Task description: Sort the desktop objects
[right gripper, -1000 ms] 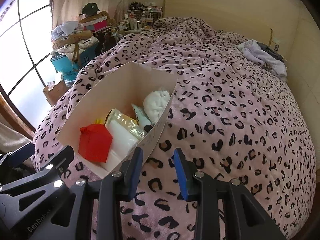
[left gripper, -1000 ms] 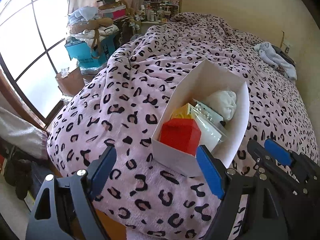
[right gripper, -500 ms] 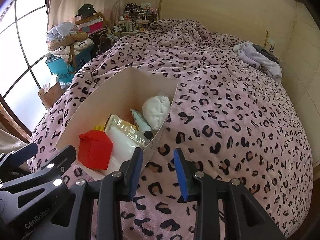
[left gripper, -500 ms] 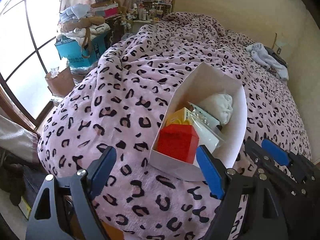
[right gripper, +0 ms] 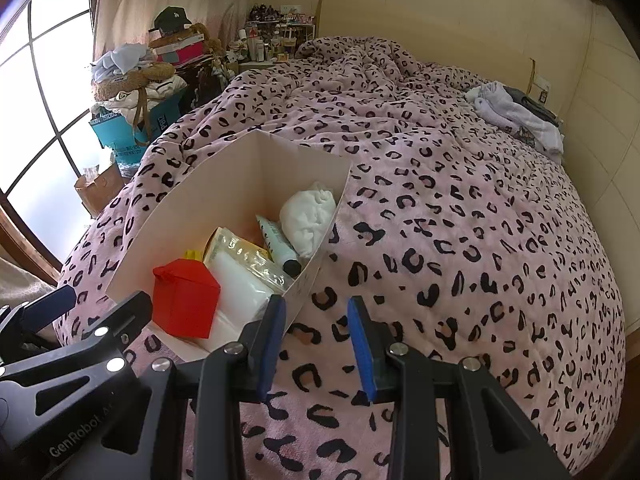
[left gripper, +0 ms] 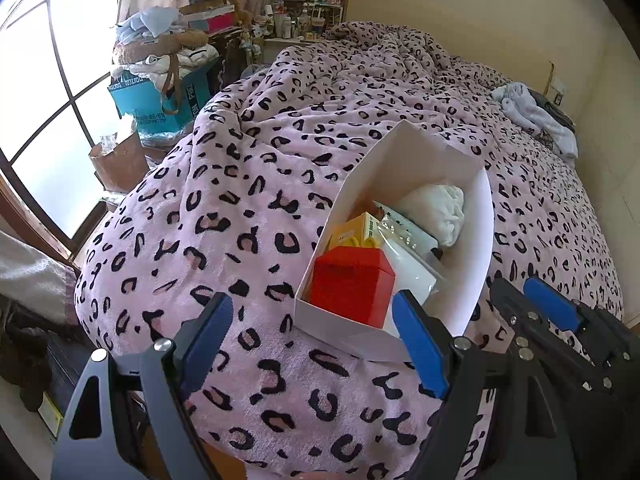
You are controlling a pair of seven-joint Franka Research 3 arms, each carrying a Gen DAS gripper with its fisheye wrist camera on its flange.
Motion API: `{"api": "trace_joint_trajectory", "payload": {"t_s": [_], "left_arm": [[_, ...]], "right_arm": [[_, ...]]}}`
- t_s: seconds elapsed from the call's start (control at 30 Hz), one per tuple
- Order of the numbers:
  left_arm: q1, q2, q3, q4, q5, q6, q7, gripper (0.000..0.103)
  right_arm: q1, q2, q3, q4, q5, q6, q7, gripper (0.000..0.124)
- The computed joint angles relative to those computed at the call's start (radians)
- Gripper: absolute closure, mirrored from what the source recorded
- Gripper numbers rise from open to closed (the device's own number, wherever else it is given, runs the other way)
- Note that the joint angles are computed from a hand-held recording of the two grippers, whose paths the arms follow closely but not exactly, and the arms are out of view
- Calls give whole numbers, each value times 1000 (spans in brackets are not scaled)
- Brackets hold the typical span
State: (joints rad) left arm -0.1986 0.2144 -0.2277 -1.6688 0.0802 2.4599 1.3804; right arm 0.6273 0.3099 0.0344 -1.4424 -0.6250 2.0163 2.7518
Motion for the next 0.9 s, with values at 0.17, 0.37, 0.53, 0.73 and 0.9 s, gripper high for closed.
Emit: {"api": "trace_joint_trajectory", "payload": {"t_s": [0.17,0.37,0.53,0.73,0.9], "left_arm": [[-5,0,2,4,16,-3,-9,20],[-9,-1,3,5,32,-2,-17,20],[-9,-1,3,6,37,-2,-18,20],[-13,-2,2,2,44,2,-31,20],[-14,-6,2,0,46,-2,-34,20]], "right_arm": [[-3,-1,-1,-2,3,4,-2,91],[-4,-6,-1,-11,0,7,0,91],[-9,-13,2,-21,3,16,1,91],[-10,-15,4,-24,1,17,1,91],[-13,-16,4,-24,6,20,-6,91]]}}
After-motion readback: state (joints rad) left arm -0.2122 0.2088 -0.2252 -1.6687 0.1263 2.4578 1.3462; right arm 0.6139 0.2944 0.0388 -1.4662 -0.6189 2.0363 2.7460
